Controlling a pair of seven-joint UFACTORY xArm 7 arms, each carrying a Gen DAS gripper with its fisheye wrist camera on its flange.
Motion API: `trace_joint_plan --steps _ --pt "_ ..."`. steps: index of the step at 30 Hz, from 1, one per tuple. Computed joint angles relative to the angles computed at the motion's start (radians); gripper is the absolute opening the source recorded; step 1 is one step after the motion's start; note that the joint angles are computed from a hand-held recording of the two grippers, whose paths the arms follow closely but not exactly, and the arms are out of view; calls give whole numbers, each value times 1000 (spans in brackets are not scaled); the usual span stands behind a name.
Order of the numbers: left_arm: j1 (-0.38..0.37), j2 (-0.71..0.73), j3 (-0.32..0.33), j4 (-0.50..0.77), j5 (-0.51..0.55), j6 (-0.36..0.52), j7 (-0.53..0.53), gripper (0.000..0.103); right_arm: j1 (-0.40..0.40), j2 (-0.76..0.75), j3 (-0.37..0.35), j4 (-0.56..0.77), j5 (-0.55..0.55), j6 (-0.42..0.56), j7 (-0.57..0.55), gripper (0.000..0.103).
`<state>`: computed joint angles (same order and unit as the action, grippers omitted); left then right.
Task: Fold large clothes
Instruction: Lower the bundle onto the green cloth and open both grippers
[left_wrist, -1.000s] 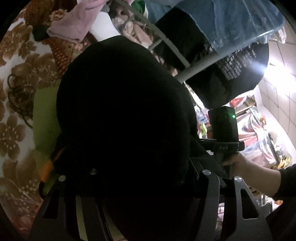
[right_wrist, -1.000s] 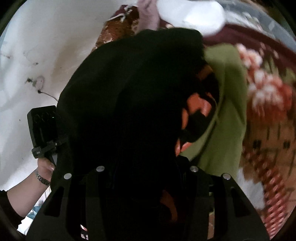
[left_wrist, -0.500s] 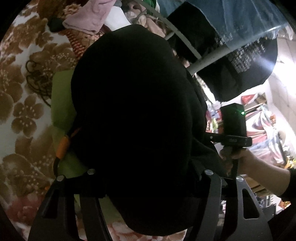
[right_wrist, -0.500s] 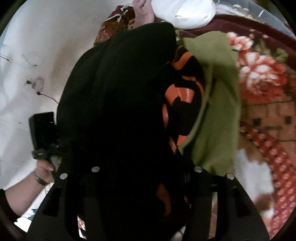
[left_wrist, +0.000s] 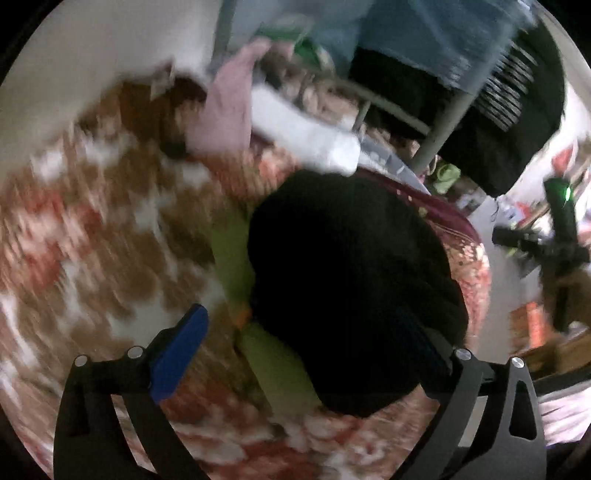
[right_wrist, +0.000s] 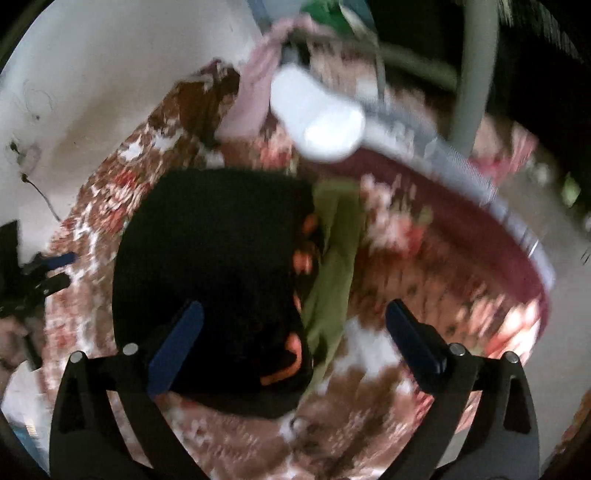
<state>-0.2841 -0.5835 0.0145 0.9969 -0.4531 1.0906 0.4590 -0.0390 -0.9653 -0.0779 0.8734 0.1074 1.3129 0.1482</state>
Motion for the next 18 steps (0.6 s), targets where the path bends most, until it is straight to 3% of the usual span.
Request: trace_joint_plan --steps 3,7,11,15,18 --pt "-31 -19 -71 -9 12 -127 -1 97 -31 68 114 33 -88 -84 45 98" --pt "-96 25 -155 -33 56 -237 -8 97 -20 123 197 -7 -169 -118 90 98" --pt "-143 95 -158 -54 70 -232 -28 97 10 147 186 -87 -157 -133 162 98" --pt "-141 78 -190 -123 165 -321 -31 98 58 143 164 -163 -129 -136 166 98" --pt "-165 51 -184 -166 224 -356 31 98 72 98 156 -226 -140 -168 154 98"
